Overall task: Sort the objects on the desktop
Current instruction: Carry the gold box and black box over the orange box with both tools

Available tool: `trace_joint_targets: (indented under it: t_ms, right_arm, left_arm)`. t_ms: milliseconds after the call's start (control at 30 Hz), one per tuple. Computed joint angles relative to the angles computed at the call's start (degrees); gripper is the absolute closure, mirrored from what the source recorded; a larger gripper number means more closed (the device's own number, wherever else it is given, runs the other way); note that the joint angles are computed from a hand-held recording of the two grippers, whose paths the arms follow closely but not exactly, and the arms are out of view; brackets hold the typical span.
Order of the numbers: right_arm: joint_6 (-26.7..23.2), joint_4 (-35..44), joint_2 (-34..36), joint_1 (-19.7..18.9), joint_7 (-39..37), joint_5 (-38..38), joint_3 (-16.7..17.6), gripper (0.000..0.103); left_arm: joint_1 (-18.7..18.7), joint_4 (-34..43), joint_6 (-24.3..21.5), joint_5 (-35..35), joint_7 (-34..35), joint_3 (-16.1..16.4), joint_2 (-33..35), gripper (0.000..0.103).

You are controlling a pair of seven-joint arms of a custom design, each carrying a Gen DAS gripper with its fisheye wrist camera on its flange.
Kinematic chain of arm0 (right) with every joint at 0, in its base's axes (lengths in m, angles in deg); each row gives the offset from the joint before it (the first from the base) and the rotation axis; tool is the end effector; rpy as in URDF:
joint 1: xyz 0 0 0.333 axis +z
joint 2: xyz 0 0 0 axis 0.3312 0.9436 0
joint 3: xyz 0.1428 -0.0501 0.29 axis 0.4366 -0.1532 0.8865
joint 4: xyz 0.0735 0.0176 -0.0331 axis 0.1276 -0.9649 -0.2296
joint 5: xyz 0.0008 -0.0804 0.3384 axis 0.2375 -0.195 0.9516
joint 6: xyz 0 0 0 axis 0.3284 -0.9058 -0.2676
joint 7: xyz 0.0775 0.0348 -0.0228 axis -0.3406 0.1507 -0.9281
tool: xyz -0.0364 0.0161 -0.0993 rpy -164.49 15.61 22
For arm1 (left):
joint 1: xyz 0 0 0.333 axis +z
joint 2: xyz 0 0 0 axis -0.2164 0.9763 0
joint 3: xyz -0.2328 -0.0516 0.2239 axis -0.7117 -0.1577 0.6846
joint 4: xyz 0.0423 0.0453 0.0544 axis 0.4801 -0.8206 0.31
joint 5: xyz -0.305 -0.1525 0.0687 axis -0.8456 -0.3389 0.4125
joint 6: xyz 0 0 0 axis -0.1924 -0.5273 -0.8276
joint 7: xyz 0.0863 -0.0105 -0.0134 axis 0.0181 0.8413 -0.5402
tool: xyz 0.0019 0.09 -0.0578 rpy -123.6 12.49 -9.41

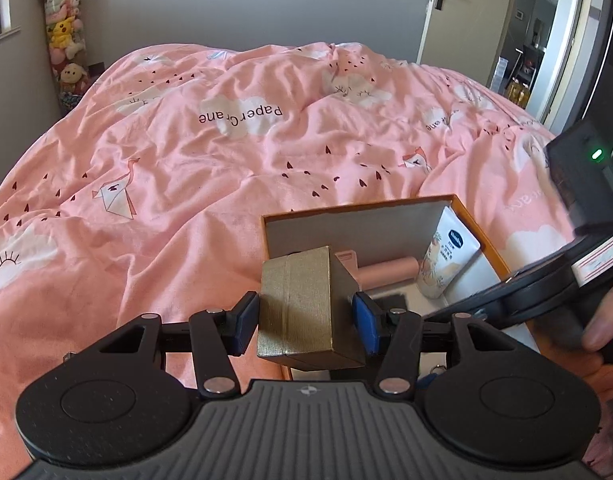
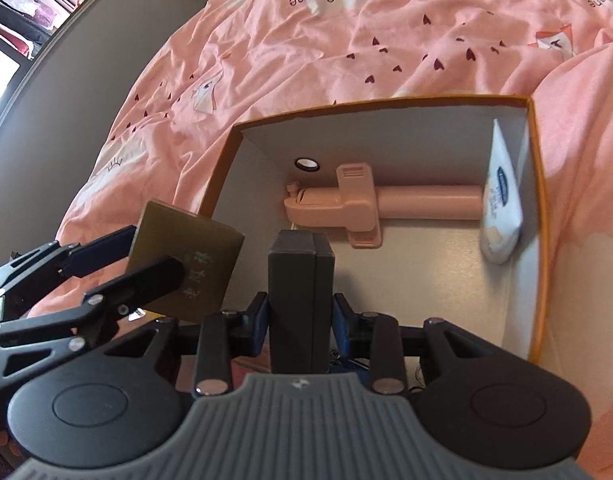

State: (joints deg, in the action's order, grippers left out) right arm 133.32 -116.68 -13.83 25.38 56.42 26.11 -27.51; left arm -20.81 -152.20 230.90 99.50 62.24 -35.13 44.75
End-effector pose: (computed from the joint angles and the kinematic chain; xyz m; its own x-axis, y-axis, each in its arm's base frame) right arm 0.5920 0.1050 0.4585 0.3538 -0.8166 -0.4560 -0.9221 -0.2229 -0.3163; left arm 0.4868 -0.1807 0.4887 -0.1786 -0.9808 0.0781 -0.7325 0.0795 -0.6762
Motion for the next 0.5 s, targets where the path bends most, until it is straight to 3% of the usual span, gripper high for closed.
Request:
trace_joint_targets:
  t_ms: [200, 367, 500]
  right_arm:
    - [-4.22, 4.01, 3.95, 0.38, 3.91, -0.84, 0.56, 0.067]
    - [-4.03, 4.66, 4.91, 0.54, 5.09, -0.11, 1.01, 0.065]
    - [-5.74, 5.63, 5.57, -0.22, 5.4, 1.48, 1.21, 0.063]
  left_arm:
    - [0.05, 0.09, -0.3, -2.12, -0.46, 0.22, -0.66, 0.044]
    - [0.34, -0.38, 0.08, -2.07, -1.82, 0.4, -1.17, 0.044]
    - [-0.56, -0.76, 0.34, -7.63, 1.42, 1.24, -1.55, 0.044]
